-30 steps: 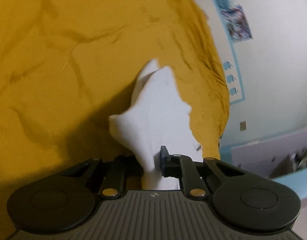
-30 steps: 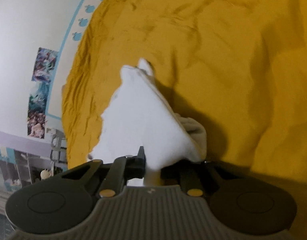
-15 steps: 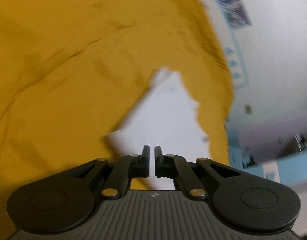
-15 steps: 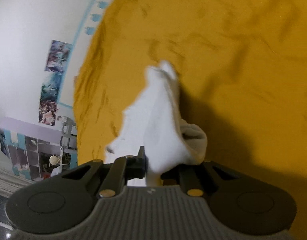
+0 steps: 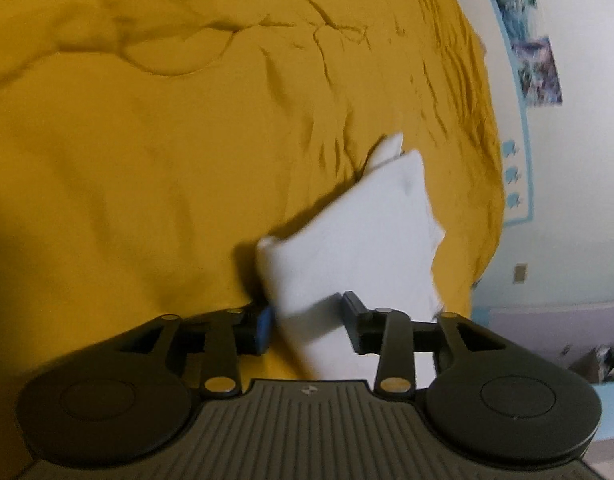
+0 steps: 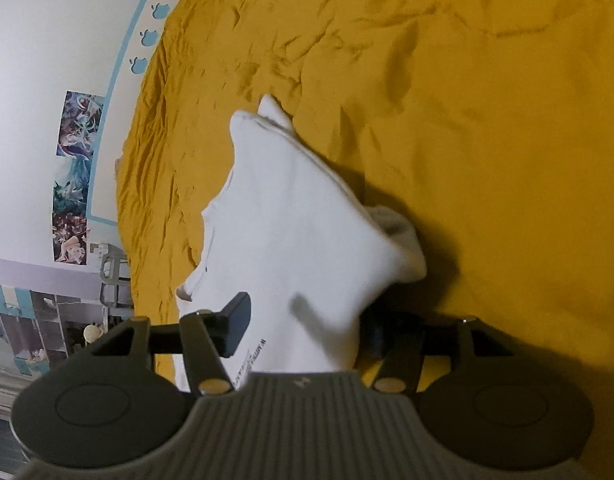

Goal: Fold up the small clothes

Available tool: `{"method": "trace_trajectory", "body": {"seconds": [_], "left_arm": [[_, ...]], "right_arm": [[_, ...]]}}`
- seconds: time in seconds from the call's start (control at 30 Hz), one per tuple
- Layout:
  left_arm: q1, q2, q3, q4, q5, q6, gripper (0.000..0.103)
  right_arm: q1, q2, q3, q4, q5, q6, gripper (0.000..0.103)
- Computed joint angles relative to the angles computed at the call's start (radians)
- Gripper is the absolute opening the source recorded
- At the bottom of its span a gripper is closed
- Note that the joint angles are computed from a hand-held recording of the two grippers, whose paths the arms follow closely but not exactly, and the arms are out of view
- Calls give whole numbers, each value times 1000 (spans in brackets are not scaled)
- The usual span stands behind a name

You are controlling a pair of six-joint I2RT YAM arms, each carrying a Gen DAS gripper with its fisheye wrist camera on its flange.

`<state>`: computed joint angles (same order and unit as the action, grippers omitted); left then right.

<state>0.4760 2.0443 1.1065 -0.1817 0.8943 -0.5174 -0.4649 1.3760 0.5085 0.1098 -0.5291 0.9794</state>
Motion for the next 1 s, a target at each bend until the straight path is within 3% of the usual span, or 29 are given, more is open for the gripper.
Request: {"method": "trace_trajectory", "body": {"seconds": [0.03, 0.07, 0.1, 0.13, 0.17, 0.2, 0.27, 0.37, 0.53, 0.63, 0.73, 0.8, 0.83, 0.9, 1.0], "left_arm": [[-8, 16, 2, 44, 14, -36, 45], [-13, 41, 9, 87, 57, -51, 33], [-22, 59, 33, 73, 68, -32, 7], [-29, 67, 48, 65, 71, -31, 8], [-24, 65, 43, 81, 81, -48, 8], [-18, 63, 38, 97, 98, -58, 8], [1, 30, -3, 150, 140, -77, 7], [19, -53, -45, 106, 226, -24, 7], [101, -117, -50, -196, 268, 271, 7], [124, -26, -28, -326, 158, 464, 7], [155, 39, 8, -389, 183, 524, 9], [182, 13, 42, -491, 161, 592, 13], [193, -11, 57, -532, 137, 639, 14], [200, -86, 68, -564, 59, 722, 18], [179, -199, 61, -464, -25, 738, 18]], "right_arm": [[21, 6, -2, 19, 21, 22, 55], [27, 13, -9, 41, 29, 34, 55], [33, 21, -10, 58, 33, 40, 54], [39, 35, 1, 51, 37, 31, 46], [54, 57, 29, 29, 49, 20, 22], [60, 67, 44, 7, 55, 0, 11], [54, 62, 46, 5, 50, -14, 10], [27, -11, 22, 2, 19, -5, 8], [-43, -171, -2, -130, -24, -66, 8], [-100, -115, -31, -128, -85, -126, 9], [-179, -58, -54, -105, -178, -161, 13], [-245, -103, -43, -182, -223, -213, 27], [-279, -134, -30, -232, -232, -259, 38], [-345, -207, 9, -343, -233, -371, 45], [-362, -256, 88, -431, -177, -540, 47]]}}
